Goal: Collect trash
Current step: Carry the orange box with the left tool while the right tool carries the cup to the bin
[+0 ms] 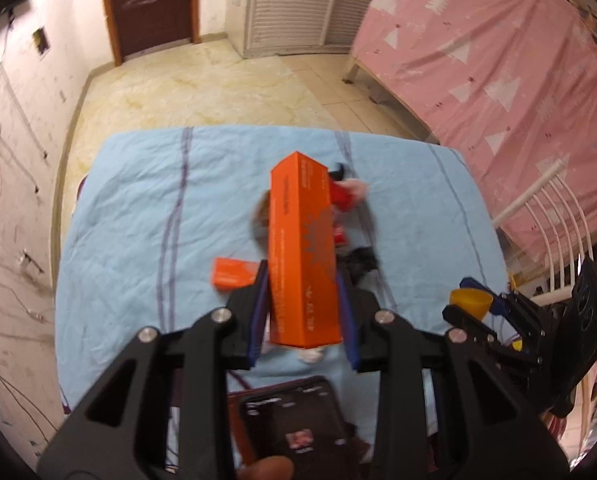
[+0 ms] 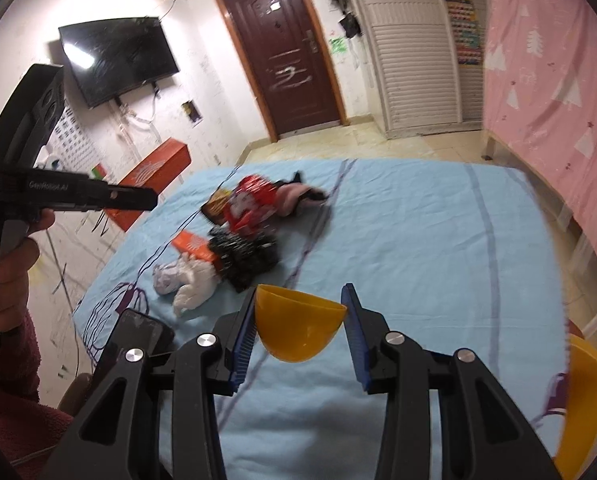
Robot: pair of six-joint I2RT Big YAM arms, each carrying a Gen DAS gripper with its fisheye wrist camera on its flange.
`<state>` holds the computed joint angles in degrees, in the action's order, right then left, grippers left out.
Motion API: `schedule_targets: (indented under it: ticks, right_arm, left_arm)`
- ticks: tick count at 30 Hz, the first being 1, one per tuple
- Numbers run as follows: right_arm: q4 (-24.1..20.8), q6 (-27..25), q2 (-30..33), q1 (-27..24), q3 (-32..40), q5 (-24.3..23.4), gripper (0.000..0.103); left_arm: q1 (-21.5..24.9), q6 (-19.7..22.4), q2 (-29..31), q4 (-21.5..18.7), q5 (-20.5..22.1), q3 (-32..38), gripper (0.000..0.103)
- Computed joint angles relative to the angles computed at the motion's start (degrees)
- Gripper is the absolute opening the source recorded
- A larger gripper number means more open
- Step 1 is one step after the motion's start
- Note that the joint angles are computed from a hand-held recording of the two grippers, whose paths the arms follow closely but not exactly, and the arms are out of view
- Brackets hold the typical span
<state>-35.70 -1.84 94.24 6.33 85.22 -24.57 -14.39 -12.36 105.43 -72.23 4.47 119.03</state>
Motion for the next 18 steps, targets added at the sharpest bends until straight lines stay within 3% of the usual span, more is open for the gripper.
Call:
schedule_targets:
  ticks: [12,18]
  right_arm:
    - [6.0,4.2,-5.8,-11.2,-6.7,0.8,0.035]
    - [7.7,5.7,-6.2,-17.2,-8.9,1.0,0.035]
  left_arm:
    - [-9.6,4.2,7.5,-5.6,-1.5,13.6,0.03]
    - [-14.3,5.8,15.2,-12.1,-2.6,27.1,0.03]
